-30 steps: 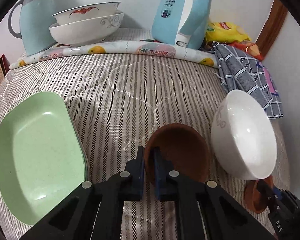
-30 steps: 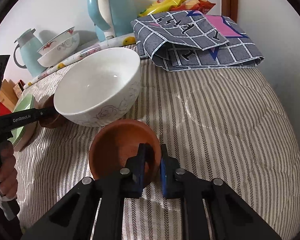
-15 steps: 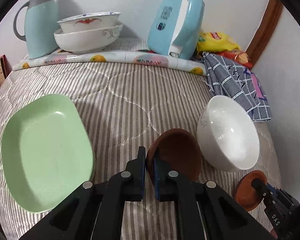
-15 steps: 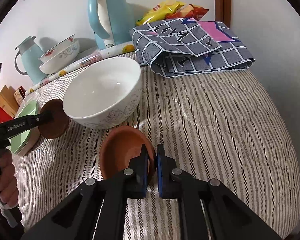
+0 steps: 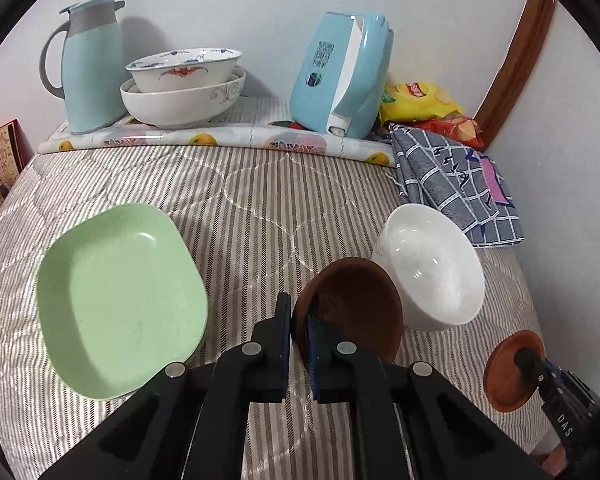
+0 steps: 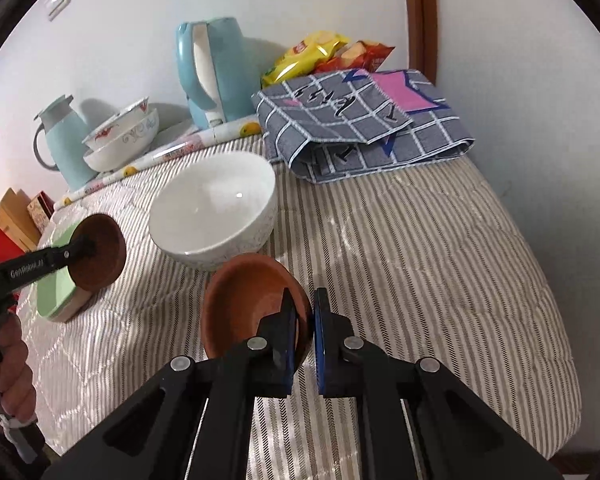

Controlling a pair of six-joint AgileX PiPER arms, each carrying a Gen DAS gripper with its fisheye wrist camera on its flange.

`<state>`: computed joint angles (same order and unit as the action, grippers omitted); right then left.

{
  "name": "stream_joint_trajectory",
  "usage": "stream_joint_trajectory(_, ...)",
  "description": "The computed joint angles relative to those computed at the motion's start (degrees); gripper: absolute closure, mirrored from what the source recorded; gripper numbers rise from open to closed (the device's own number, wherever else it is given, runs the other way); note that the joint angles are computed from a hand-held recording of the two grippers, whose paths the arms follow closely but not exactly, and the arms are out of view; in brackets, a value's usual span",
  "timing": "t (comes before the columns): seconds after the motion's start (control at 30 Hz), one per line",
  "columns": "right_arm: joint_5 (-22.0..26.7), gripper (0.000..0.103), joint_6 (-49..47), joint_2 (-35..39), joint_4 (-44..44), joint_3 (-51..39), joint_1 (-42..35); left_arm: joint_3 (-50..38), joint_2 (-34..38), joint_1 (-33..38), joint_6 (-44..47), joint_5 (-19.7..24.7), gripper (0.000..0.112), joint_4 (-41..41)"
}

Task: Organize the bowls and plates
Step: 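Carry the brown bowl in the right tool over the white bowl while the left tool holds its bowl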

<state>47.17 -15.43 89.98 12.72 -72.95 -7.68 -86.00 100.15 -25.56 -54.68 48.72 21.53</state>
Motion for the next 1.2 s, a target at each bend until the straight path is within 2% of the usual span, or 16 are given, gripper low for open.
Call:
stream_joint_trajectory(0.07, 1.69, 0.095, -0.52, -0.43, 1.64, -1.31, -0.74, 0.32, -0.96, -0.09, -0.02, 0.21, 0.105, 0.13)
stream_joint_trajectory(0.53, 3.59, 0.095, 4.43, -2.97, -2.09, -7.68, 2.51, -0.82, -5.32, 0.70, 2.13, 2.80, 0.105, 0.73)
stream_joint_trajectory(1.2, 3.39, 0.095, 9.79, 4.23, -5.77, -15.09, 9.01, -1.78, -5.27, 5.67, 6.55, 3.23, 0.105, -1.65)
